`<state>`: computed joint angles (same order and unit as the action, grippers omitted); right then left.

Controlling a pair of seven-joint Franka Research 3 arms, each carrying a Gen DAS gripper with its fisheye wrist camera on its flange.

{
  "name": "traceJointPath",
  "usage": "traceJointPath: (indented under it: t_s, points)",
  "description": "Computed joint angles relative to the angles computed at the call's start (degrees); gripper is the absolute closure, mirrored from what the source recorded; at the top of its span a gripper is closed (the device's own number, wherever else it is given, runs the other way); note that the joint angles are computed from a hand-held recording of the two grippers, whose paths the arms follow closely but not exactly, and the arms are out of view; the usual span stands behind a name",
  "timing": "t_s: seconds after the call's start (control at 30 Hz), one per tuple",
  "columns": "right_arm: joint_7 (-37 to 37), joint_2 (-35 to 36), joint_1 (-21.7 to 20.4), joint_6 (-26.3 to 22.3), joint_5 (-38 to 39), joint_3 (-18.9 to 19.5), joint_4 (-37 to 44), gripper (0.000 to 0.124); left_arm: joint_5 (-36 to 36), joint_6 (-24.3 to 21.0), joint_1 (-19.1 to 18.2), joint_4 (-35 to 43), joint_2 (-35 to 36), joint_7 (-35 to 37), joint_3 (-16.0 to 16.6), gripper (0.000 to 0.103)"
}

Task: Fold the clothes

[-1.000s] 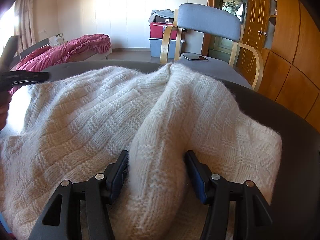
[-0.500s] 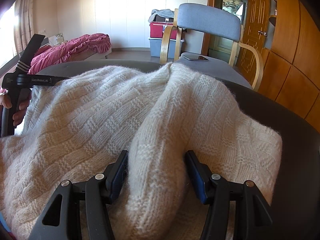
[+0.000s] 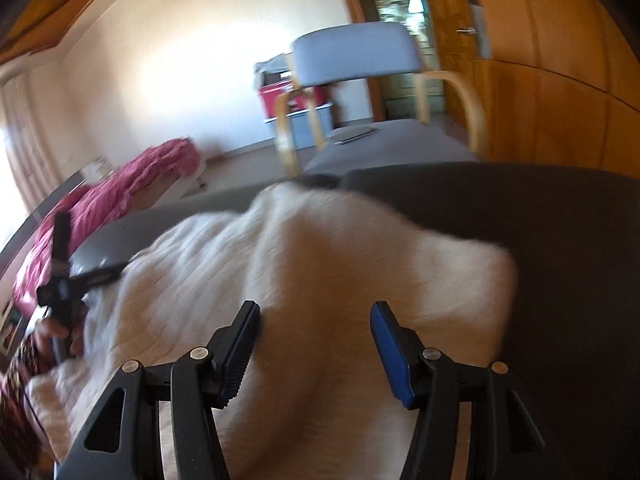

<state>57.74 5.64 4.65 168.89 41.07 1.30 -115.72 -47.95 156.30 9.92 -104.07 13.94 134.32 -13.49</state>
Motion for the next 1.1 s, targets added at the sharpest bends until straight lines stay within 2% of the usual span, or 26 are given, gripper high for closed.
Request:
traceJointPath:
  t_s: [0.1, 0.17, 0.23, 0.3, 0.4, 0.47, 0.5, 0.6, 0.73, 0.87, 0.93, 1.03, 1.1]
  points:
    - [13.58, 1.14, 1.65, 2.30, -15.99, -4.62, 0.99, 0.066, -10.50, -1.62, 2.48, -0.49, -1.22, 8.50, -1.84, 0.088]
    - [18.96, 3.30, 1.83, 0.15, -24.29, -6.62, 4.41, 0.066, -10.95, -2.25, 1.37, -0.24, -1.10, 9.18, -0.70, 0.088]
    - [20.53, 6.14, 1.37, -3.24, -29.41, -7.30, 9.05, 0.066, -9.86, -2.83, 0.47, 0.47, -0.53, 8.25, 0.21, 0.088]
    - [18.09, 8.96, 0.18, -7.01, -31.20, -6.23, 13.56, 0.066, -8.75, -3.75, 0.15, 1.11, 0.01, 6.64, 0.82, 0.087]
    - [13.45, 13.59, -1.15, -13.50, -32.60, -5.08, 20.52, 0.066, -2.85, -5.47, -0.90, 3.41, 2.12, -0.45, 1.96, 0.084]
    - [10.48, 16.67, -2.04, -19.51, -32.58, -4.28, 25.33, 0.066, 0.18, -7.24, -0.67, 4.56, 3.15, -4.00, 1.98, 0.068]
    - [8.82, 18.05, -2.43, -22.14, -32.49, -3.92, 27.35, 0.066, 0.65, -7.69, -0.28, 4.75, 3.32, -4.27, 1.58, 0.066]
    - [4.46, 19.31, -3.13, -23.27, -31.08, -2.91, 28.63, 0.066, 0.53, -7.77, 0.57, 4.62, 3.17, -2.65, 0.30, 0.053]
    - [-2.37, 20.05, -4.74, -23.19, -26.26, -0.39, 29.89, 0.066, 1.19, -8.08, 0.71, 4.57, 3.03, -2.13, -0.19, 0.052]
    - [-9.18, 23.76, -5.83, -31.03, -21.64, 1.50, 37.03, 0.066, 0.73, -10.83, 1.29, 6.36, 4.30, -2.84, -0.32, 0.052]
    - [-8.59, 26.15, -5.06, -33.39, -21.62, 0.73, 40.14, 0.065, 0.35, -11.42, 1.55, 6.74, 4.65, -3.10, -0.40, 0.052]
    - [-4.35, 27.28, -5.06, -33.24, -18.87, 0.31, 40.90, 0.058, 0.93, -10.22, 1.18, 5.96, 4.19, -3.10, -0.30, 0.053]
    - [-2.45, 25.66, -5.82, -29.35, -15.17, 0.97, 37.00, 0.061, 1.70, -9.05, 0.82, 5.49, 3.97, -3.84, -0.10, 0.057]
